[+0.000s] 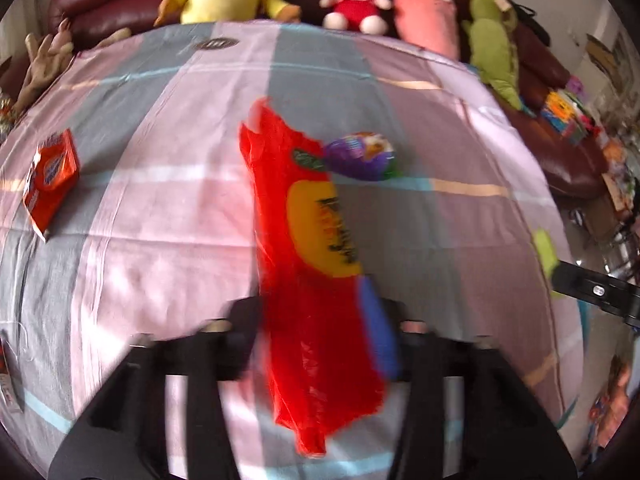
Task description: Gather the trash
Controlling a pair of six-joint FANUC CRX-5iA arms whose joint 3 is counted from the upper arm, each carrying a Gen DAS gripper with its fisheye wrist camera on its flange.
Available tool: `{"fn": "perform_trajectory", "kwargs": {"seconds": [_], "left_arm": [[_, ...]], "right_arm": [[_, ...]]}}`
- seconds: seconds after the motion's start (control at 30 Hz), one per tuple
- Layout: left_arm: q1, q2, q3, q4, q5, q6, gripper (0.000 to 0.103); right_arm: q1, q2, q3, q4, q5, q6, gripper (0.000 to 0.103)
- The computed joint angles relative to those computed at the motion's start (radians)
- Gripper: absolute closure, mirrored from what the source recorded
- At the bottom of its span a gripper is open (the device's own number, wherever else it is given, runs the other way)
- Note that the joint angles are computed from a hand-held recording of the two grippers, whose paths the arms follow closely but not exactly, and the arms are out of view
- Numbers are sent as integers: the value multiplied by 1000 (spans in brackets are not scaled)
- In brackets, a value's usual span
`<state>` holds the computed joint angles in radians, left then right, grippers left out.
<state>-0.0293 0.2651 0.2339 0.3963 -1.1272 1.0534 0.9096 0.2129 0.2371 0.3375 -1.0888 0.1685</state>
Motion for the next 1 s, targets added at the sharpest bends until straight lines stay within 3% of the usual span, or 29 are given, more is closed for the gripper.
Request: {"fn": "perform_trajectory", "kwargs": {"seconds": [0.1,0.2,0.33,0.47,0.5,0.57,0.63,0.73,1.0], "left_arm": [[-4,13,12,-39,-4,17,44],[6,11,8,-17,-25,15,27],[4,18,17,19,-61,12,13],[-29,39,56,-51,-59,64,13],[-36,36,53,-65,-43,68,14],[-53,25,52,-117,-13,81,28],[-67,12,49,-173,21,99,57],[-52,7,45,-137,21,91,82],[-43,-36,25,-74,2,70,85]], "right_arm": [[0,-8,-11,-4,9,-8,50],[-2,-10,-14,-14,15,-7,50],[-10,-5,-10,-29,25,0,50],[-12,-4,-10,-31,25,-2,50],[-13,-5,-12,-30,26,-4,50],[-15,-8,-16,-30,27,-9,50],[-16,-13,-23,-30,29,-14,50],[-19,-23,-41,-31,41,-20,50],[-11,-69,-102,8,83,-66,50]]}}
